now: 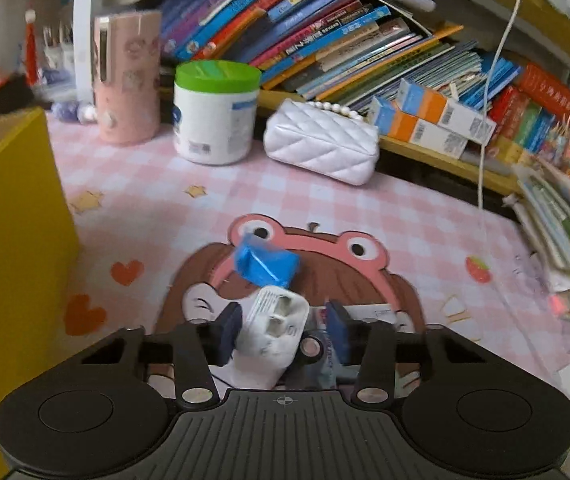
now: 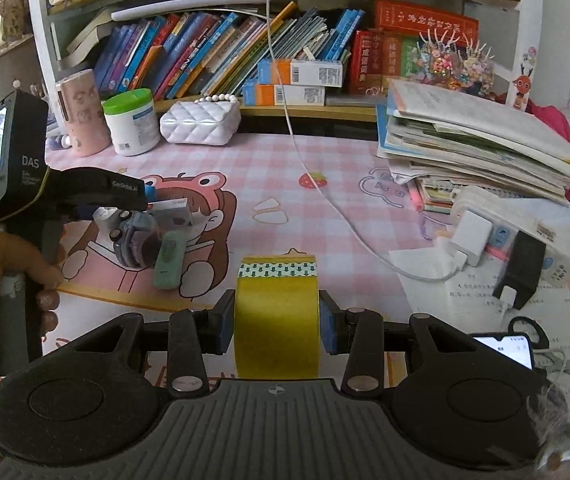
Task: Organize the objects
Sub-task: 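Lower the left tool onto the white charger and close on it, then carry the charger with the left tool and tape roll with the right into the yellow box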
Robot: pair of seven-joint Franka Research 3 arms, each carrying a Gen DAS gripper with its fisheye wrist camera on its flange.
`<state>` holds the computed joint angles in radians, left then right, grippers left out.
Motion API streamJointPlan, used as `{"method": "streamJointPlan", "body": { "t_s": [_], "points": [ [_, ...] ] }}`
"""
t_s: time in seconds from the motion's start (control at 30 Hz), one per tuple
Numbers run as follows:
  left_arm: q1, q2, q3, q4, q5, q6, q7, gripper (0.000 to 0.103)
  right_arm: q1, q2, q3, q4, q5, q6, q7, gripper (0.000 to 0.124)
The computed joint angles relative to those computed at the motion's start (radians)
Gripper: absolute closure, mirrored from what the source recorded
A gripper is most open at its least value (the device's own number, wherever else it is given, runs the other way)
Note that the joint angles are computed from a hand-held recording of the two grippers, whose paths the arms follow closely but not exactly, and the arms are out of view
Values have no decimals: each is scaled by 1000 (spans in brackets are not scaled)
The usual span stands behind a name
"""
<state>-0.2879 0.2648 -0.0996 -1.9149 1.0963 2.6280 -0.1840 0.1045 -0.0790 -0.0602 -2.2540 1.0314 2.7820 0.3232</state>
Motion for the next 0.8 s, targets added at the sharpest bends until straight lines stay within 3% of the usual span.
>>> {"method": "streamJointPlan", "body": {
  "t_s": [0.03, 0.1, 0.17, 0.4, 0.57, 0.8],
  "points": [
    [1, -6, 5, -10, 16, 18, -22, 70, 0, 3, 0, 5, -2, -4, 0, 85],
    [17, -31, 4, -44, 0, 60, -41, 74, 1, 7, 1, 12, -2, -14, -5, 85],
    [12, -71, 0, -82, 24, 51, -70, 78, 0, 11, 3, 20, -4, -24, 0, 85],
    [27, -233, -73, -201, 18, 19, 16, 79, 0, 38, 18, 68, -35, -63, 65, 85],
    [43, -337, -124, -284, -89, 15, 122, 79, 6, 44, 33, 86, -110, -102, 170, 85],
    [86, -475, -164, -408, -90, 53, 140, 79, 43, -25, 49, 13, -191, -100, 195, 85]
  ]
}}
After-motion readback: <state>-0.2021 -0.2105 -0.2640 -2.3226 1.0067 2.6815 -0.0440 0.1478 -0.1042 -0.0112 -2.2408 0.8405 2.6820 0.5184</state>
